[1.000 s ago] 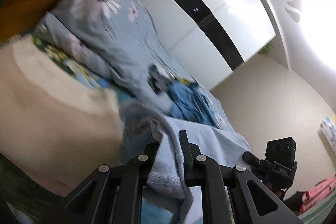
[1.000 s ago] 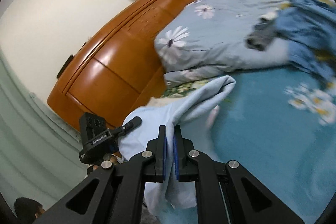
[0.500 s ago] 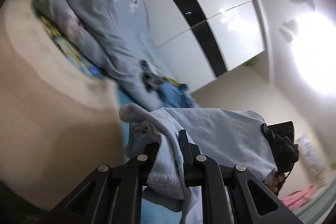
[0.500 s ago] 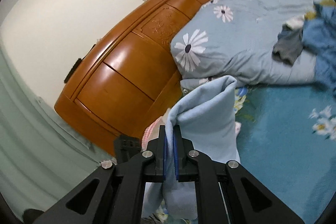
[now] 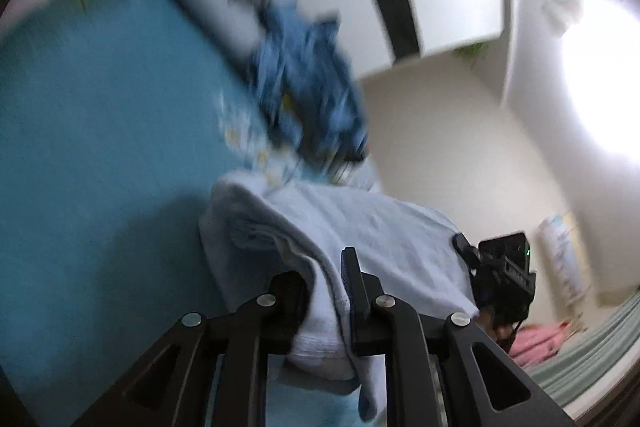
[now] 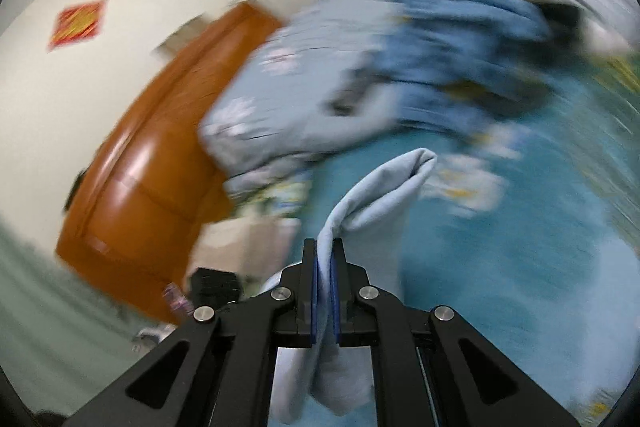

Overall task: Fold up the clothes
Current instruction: 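Carry the folded sweatshirt with both grippers toward the blanket stack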

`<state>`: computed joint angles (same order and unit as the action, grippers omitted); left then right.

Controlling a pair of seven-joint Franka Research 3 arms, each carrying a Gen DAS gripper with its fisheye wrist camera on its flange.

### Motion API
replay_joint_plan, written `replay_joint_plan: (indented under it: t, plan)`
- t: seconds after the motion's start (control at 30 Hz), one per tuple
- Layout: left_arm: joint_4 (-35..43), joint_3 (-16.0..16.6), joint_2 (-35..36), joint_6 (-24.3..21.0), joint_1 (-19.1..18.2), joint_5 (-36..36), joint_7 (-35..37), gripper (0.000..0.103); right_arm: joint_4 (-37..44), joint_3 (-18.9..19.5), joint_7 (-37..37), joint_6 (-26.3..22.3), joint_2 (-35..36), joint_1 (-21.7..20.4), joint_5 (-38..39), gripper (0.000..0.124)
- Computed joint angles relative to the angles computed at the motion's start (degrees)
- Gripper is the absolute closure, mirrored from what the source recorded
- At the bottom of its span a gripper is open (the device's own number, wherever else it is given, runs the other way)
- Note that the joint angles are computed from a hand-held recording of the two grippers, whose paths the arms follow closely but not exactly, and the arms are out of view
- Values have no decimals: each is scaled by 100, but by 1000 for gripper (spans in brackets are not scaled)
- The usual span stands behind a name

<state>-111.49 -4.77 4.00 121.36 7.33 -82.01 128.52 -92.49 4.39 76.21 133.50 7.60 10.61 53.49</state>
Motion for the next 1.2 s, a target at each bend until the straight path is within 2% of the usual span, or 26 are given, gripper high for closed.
replay_joint_plan:
  t: [0.13,0.23,0.27,0.37,0.5,0.63,0.67,0.73,0.8,0.83,0.9,0.97,1.07,1.2]
  plan:
    - [99,-277,237,554,-341,712,-284,84,-553,-257,62,-155,56,-363,195,119]
    - [-33,-371,169,1300,-527,1094,-535,81,-735,-281,-173,-252,182,-571,541,119]
    - [-79,-395,147,1569,-590,1244,-655,77,-771,-277,-292,-313,218,-629,644,119]
    - [-182,-433,67,2102,-701,1541,-871,72,-750,-240,-594,-447,382,-739,821,119]
    - [-145,-469,91,2420,-811,2091,-1202,66,-768,-213,-919,-651,452,-842,937,115]
    - [-52,-517,264,2317,-707,1391,-1076,57,-833,-220,-1158,-789,463,-916,961,113]
    - [-75,-520,243,2370,-709,1417,-1120,57,-873,-219,-1207,-792,451,-925,991,113]
    - [-184,-506,102,2599,-751,1695,-1396,57,-972,-223,-1290,-787,408,-938,1065,105]
    - [-327,-491,-62,2926,-812,2004,-1644,56,-1085,-242,-1398,-788,332,-962,1178,103]
    - [-419,-486,-154,3153,-851,2142,-1691,52,-1116,-255,-1433,-811,308,-972,1218,103]
    - [-420,-424,-169,2986,-844,2126,-1701,41,-1177,-276,-1553,-883,262,-1000,1361,102]
    - [-345,-374,-63,2634,-796,1931,-1691,41,-1184,-287,-1621,-945,270,-1004,1463,98]
    - [-300,-401,-5,2520,-761,1599,-1452,41,-1126,-269,-1615,-1052,360,-975,1496,97]
    - [-77,-442,178,2152,-712,1342,-1300,43,-1069,-213,-1684,-1054,446,-938,1614,97]
